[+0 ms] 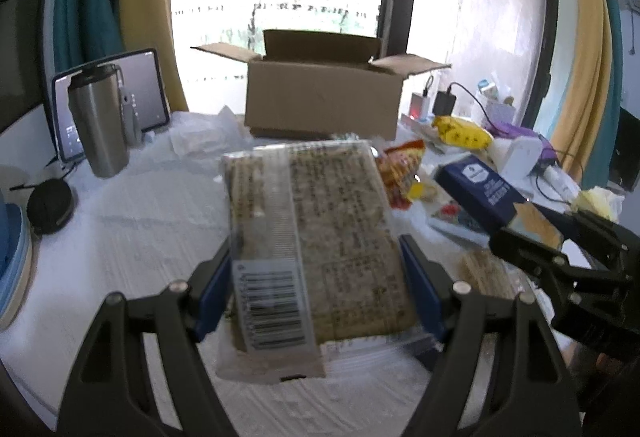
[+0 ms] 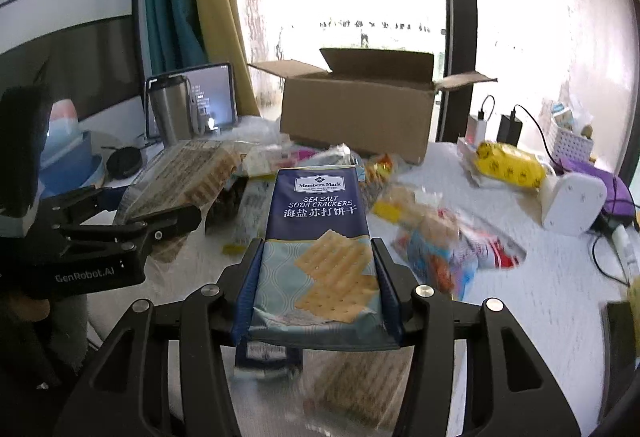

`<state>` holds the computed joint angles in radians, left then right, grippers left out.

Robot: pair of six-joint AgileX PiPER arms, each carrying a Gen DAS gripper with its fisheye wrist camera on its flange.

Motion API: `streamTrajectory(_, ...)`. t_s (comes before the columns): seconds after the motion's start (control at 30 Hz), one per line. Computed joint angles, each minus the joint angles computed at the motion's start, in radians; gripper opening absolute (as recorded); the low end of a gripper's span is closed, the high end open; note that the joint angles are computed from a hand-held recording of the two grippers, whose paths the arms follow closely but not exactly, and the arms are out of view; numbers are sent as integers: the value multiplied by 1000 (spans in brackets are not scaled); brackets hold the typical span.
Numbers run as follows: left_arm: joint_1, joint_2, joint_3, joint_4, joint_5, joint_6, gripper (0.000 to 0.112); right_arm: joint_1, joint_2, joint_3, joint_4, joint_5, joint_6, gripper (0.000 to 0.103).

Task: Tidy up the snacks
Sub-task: 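Carry both held cracker packs over the open cardboard box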

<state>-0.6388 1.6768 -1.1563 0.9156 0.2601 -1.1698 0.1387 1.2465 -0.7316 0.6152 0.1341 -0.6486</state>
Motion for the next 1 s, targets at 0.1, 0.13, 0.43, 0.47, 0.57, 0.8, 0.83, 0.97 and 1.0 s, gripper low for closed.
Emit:
streamTrajectory(0.1,25,8,-32,-86,-8,101,78,-1,30,-50,-55,15,57,54)
streamTrajectory(0.13,37,15,-54,-131,-7,159,78,-3,40,-67,-65,22,69,54)
streamTrajectory(0.43,99,90,-236,-431,17,518,78,-28,138,-237,-141,91,154,54)
streamTrajectory(0.47,108,105,-267,-485,25,577,78,-32,147,-254,-144,98,155,54)
streamTrajectory(0.57,127,143,-342,-569,47,674,78,-51,189,-323,-144,126,151,54)
streamTrajectory(0.8,186,263,-564,-863,133,979,78,-83,284,-483,-153,184,153,54)
streamTrajectory(0.83,188,277,-589,-870,144,986,78,-87,298,-506,-156,192,156,54)
streamTrajectory(0.97,209,369,-763,-905,207,1061,78,-103,364,-606,-176,228,181,54)
streamTrajectory(1.0,211,386,-796,-909,221,1068,78,-106,377,-626,-180,235,186,54)
